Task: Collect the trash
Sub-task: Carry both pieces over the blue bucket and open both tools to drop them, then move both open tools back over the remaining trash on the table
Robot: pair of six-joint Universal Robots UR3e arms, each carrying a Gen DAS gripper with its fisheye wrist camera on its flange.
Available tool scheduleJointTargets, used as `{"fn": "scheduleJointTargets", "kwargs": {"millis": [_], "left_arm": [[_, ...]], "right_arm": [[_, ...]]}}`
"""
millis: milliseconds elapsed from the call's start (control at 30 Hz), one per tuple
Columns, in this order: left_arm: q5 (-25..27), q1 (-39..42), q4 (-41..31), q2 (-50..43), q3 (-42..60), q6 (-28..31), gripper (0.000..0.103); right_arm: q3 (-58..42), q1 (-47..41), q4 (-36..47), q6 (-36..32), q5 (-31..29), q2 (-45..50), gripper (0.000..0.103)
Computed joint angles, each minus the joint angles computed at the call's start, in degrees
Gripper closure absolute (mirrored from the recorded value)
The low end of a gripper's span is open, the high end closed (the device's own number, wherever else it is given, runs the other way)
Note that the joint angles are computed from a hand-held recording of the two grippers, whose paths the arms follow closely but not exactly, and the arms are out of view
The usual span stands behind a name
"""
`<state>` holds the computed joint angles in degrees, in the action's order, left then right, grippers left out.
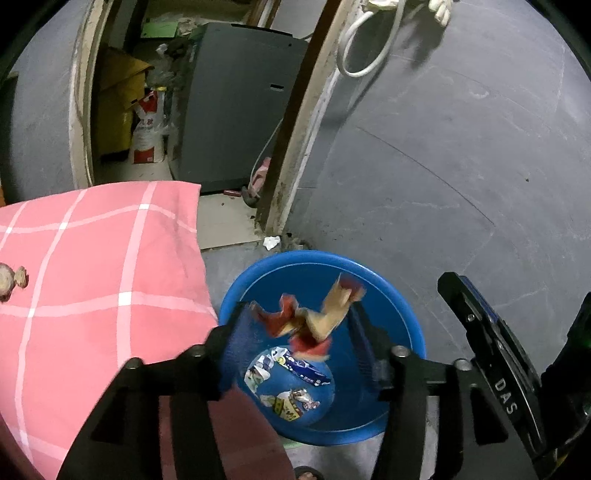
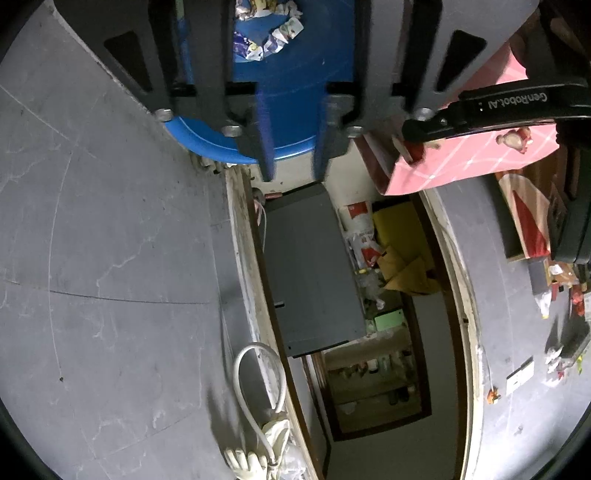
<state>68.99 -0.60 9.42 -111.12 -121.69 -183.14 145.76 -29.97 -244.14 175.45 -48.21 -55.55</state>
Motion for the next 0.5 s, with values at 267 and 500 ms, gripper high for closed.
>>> {"fn": "scheduleJointTargets", "kwargs": {"millis": [267,500], "left_arm": [[-0.31,0.57,0.35,0.29,-0.01,-0.55,0.049],[-1.12,3.49,5.78,2.77,-4.53,-1.12,0.043]], "right_arm": [[-0.15,-0.51,-0.55,0.37,0.09,0.46,0.075],[0.12,-0.64,-5.25,2.80,0.05,2.03,0.075]]}}
